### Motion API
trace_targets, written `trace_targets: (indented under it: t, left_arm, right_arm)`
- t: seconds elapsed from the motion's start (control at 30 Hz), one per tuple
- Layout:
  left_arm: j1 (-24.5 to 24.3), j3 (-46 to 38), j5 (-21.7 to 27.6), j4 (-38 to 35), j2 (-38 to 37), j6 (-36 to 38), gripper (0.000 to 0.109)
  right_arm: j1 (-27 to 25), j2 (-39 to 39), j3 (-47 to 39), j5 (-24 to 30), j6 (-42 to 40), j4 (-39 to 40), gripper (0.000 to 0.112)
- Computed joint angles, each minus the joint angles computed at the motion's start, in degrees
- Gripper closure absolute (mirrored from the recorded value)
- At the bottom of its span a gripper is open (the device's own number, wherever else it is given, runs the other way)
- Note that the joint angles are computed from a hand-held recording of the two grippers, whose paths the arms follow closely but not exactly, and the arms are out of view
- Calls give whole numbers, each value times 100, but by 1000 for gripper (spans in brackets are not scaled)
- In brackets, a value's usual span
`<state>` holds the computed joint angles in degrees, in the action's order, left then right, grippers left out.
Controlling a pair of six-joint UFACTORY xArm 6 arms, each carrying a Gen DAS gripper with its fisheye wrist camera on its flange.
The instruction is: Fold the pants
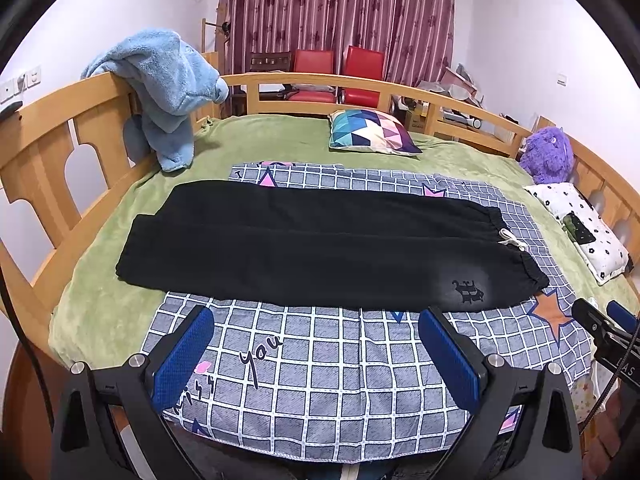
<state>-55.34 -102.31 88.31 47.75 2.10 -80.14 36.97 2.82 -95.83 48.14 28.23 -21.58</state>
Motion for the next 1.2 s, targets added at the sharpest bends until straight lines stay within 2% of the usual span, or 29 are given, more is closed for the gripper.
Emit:
trace_targets:
  t: [0.53,0.77,0.87,1.07,1.2]
  left_arm:
    - [17,-1,108,82,20,-68,6]
    - [91,37,298,300,134,11,6]
    - [267,225,235,150,80,56,6]
    - [885,1382,-667,-341,-518,-293,6]
    - [1405,2488,-1748,-693,-1096,-608,9]
  right_arm:
    - [19,134,-138,25,-72,122,12]
    - [24,215,-63,-227,48,-227,12]
    - [-30,358,-94,-323,81,-298,12]
    - [-242,631,97,-882,72,-664,12]
    - [-466,1004,65,-1153,-54,-478,14]
